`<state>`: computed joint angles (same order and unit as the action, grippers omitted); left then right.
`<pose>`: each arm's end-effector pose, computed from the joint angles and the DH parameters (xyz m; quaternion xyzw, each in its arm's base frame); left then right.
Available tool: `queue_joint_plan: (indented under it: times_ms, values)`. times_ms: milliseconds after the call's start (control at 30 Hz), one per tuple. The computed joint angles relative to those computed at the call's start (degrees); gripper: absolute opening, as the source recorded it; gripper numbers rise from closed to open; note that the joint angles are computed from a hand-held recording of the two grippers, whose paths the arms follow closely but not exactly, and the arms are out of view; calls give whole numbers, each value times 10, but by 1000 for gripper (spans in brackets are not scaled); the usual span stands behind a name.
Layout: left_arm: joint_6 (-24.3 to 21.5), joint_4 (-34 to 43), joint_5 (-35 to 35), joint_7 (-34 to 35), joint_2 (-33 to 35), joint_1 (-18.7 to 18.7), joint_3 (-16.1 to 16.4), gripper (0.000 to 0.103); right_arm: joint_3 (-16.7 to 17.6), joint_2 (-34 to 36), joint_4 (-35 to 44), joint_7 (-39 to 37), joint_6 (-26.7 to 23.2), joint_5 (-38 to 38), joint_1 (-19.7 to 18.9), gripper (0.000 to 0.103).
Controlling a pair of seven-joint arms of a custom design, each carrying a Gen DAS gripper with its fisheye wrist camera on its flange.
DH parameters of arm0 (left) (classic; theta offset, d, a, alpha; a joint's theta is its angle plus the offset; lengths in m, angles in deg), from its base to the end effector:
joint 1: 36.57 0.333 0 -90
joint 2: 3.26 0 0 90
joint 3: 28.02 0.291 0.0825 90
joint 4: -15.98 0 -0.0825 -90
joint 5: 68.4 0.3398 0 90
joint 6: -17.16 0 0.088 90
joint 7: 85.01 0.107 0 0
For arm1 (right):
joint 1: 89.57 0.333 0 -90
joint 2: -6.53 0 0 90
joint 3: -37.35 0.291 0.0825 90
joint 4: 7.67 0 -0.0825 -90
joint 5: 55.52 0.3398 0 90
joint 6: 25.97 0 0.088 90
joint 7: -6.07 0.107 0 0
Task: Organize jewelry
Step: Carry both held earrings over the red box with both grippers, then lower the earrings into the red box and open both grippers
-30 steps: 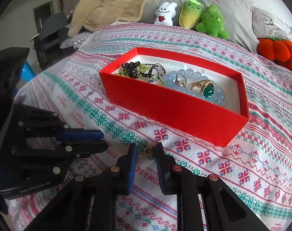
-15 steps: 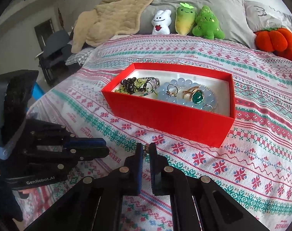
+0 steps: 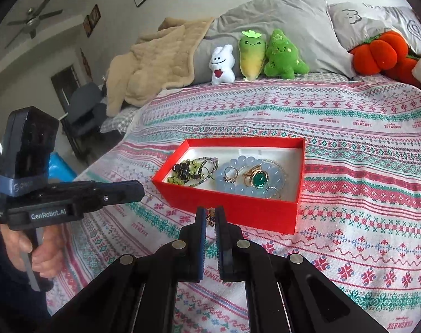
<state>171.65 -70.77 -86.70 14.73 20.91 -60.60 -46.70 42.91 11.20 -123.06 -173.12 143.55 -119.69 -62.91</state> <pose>0.5304 -0.4184 0.5125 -0.4258 0.8075 -0.4076 0.0249 0.4430 0.3490 0.4828 -0.6249 0.6249 -0.1896 0.4278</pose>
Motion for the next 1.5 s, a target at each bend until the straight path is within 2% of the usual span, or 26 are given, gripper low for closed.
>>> queue_joint_plan:
  times_ms: [167,300,367,600,733,933,1133,1400,1467,1500]
  values:
    - [-1,45,1,-6,24,-9,-2,10,0,-5,7,17,-15,4,-3,6]
    - [9,70,34,-22,38,-29,15,10,1,-3,14,-7,-25,36,-8,6]
    - [-6,98,68,-46,53,-48,34,10,0,0,20,-20,-24,53,-10,6]
    - [-19,155,130,-95,92,-76,59,10,-2,17,53,-84,-49,113,-8,7]
    - [-44,199,154,-116,118,-84,67,10,-7,36,81,-112,-68,133,-1,7]
    - [-59,233,168,-126,140,-85,68,10,-24,46,96,-93,-68,115,8,7]
    - [-55,238,168,-124,146,-83,64,10,-27,50,99,-91,-67,109,12,7]
    - [-81,298,160,-115,185,-87,60,10,-31,51,98,-80,-63,91,11,7]
    - [-99,319,134,-94,199,-73,38,10,-33,50,94,-74,-55,85,9,7]
    - [-94,313,130,-97,196,-73,40,15,-35,48,91,-64,-51,77,10,9]
